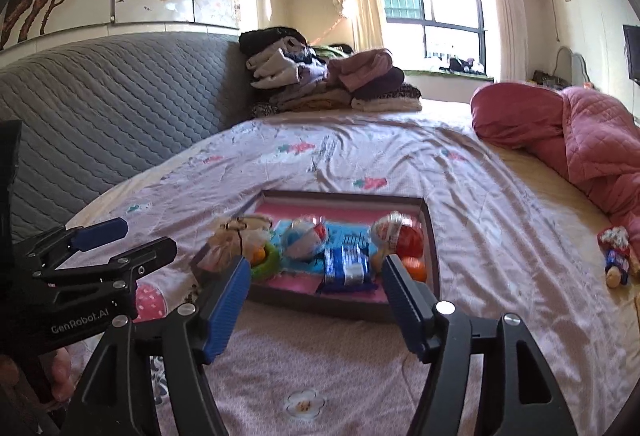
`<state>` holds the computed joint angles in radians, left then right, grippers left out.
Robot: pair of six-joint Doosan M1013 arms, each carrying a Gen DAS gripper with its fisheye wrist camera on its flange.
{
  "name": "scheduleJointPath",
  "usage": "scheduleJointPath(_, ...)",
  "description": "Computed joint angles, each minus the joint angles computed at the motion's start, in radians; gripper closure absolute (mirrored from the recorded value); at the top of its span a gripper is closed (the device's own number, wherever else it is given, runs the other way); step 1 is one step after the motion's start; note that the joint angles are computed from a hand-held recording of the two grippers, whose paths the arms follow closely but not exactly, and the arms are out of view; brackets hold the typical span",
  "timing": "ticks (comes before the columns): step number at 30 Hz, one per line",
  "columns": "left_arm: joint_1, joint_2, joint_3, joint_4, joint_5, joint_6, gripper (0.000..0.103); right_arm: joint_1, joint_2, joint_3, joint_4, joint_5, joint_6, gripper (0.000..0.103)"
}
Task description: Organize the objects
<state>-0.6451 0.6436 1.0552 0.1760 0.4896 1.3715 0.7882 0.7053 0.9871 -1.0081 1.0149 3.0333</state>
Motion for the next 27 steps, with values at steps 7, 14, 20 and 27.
scheduleJointPath(7,-0.008,-0.010,0.045,0.049,-0.024,-0.039,0.030,0.005,0.024,-0.007,0.053,0.049,0.005,0.034)
scheduleJointPath(14,-0.002,-0.011,0.073,0.001,-0.054,-0.017,0.030,0.005,0.037,-0.011,0.082,0.082,-0.004,0.034)
scheduleJointPath(20,-0.007,-0.003,0.076,0.034,-0.052,-0.044,0.030,0.006,0.048,-0.023,0.081,0.101,-0.020,0.034)
scheduleJointPath(27,-0.004,0.008,0.071,0.043,-0.041,-0.070,0.030,0.004,0.047,-0.011,0.070,0.108,0.005,0.034)
